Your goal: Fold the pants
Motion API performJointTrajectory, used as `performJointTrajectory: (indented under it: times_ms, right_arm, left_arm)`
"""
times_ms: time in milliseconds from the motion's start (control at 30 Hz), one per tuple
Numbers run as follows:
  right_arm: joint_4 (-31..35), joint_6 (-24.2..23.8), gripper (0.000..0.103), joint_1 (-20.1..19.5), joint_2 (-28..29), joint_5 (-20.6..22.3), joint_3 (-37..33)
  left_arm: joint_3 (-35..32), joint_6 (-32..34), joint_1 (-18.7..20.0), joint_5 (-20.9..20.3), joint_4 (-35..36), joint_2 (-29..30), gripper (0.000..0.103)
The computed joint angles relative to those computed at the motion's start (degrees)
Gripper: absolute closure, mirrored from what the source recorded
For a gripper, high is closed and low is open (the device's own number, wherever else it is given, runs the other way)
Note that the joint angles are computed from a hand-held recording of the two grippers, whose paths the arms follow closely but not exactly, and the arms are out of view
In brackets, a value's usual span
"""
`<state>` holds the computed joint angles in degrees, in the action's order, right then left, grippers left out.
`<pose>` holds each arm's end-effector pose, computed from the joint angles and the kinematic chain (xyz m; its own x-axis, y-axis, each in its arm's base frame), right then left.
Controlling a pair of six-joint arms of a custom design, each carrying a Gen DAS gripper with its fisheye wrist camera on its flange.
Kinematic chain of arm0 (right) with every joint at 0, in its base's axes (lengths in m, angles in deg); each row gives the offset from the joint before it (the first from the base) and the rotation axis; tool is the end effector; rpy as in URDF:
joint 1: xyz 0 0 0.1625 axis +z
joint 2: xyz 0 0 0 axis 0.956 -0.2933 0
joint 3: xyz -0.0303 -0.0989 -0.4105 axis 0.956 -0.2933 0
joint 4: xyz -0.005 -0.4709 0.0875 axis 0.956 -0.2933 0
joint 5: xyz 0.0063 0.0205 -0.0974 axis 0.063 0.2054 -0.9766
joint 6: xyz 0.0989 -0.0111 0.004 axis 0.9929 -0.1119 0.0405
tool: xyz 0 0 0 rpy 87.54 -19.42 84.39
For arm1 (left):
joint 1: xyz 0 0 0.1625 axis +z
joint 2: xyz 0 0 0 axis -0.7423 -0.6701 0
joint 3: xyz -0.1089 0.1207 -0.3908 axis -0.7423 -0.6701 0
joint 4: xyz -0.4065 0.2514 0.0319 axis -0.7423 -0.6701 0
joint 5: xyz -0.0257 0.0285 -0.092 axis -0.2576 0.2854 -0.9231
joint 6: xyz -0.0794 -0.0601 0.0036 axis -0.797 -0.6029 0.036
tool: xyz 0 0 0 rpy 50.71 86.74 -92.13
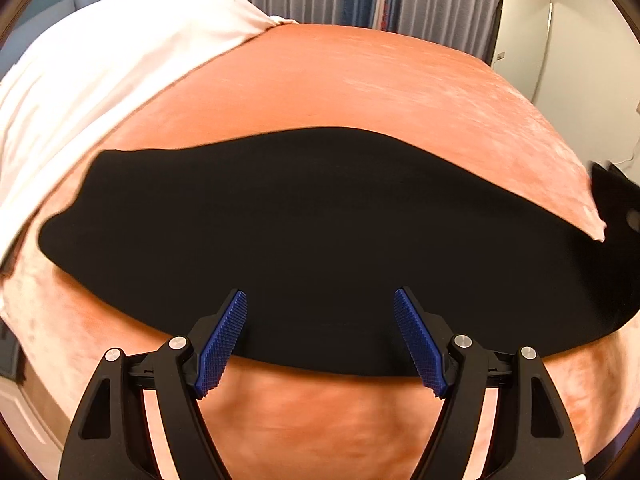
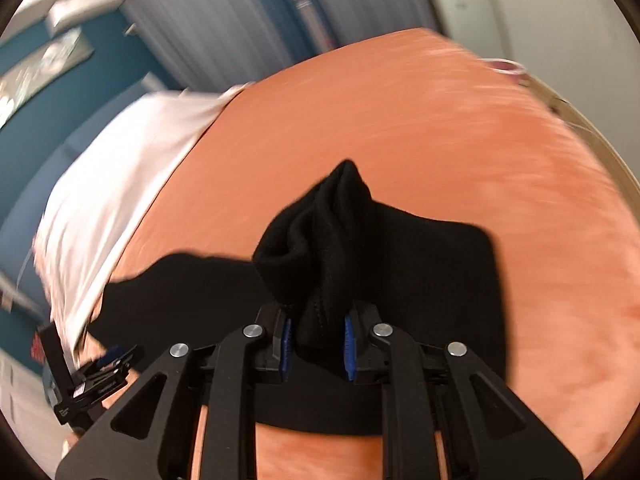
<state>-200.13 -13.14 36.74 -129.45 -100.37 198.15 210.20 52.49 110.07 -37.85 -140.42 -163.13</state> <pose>0.3035 -0.5596 0.0814 -0.9016 -0.2322 0.3650 -0.3892 0.8037 -0.4501 0.0020 -0.4612 0.2649 -0.7227 -0.2454 -0.6462 0.2705 0.7599 -0.5911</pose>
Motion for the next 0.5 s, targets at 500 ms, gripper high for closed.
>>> performJointTrajectory:
  times_ms: [500]
  right_arm:
    - [11.2, 1.0, 0.081, 7.8, 24.3, -4.1, -17.8]
  left_arm:
    - [-0.1, 14.0, 10.3, -5.5, -6.9, -7.7, 0.030]
